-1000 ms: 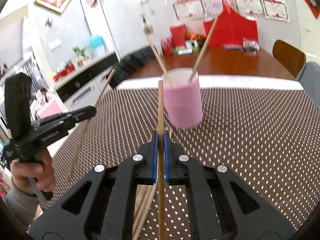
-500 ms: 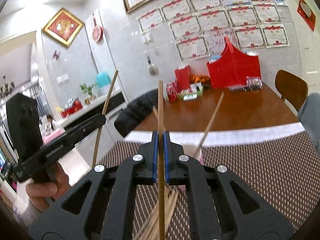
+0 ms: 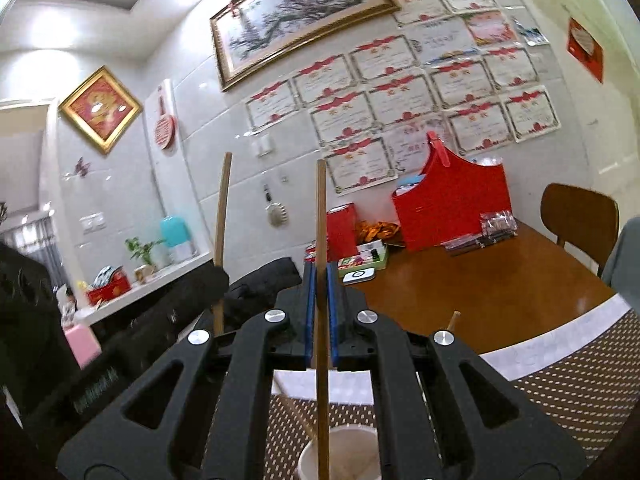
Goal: Organize utensils
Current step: 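Raise both held chopsticks upright and bring them above the pink cup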
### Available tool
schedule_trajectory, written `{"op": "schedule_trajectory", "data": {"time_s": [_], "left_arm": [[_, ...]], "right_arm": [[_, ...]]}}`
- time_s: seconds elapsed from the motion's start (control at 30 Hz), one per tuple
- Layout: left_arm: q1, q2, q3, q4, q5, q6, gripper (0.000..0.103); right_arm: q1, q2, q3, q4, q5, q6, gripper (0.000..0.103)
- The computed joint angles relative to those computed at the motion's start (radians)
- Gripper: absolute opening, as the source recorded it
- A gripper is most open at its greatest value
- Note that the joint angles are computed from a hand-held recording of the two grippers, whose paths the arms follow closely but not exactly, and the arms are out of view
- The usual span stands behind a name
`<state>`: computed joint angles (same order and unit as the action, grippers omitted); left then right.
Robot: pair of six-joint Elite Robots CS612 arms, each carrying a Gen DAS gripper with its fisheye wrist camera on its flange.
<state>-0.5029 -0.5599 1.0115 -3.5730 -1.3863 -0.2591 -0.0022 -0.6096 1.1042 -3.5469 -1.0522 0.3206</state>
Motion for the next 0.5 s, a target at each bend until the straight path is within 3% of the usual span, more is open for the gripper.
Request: {"op": "schedule_trajectory", "data": {"time_s": [0.23,0.5], "left_arm": [[0.014,0.07,-0.079,0.018,-0.003,-0.035,0.005],[0.016,0.109,-0.112,0.04,-0.002,-0.022,0.006]], "right_arm": [[0.015,0.048,-0.049,0.016,-0.059,-0.033,0.006],[0.011,0.039,-0.021,0.077,-0.057,-0.111,0.007]]}}
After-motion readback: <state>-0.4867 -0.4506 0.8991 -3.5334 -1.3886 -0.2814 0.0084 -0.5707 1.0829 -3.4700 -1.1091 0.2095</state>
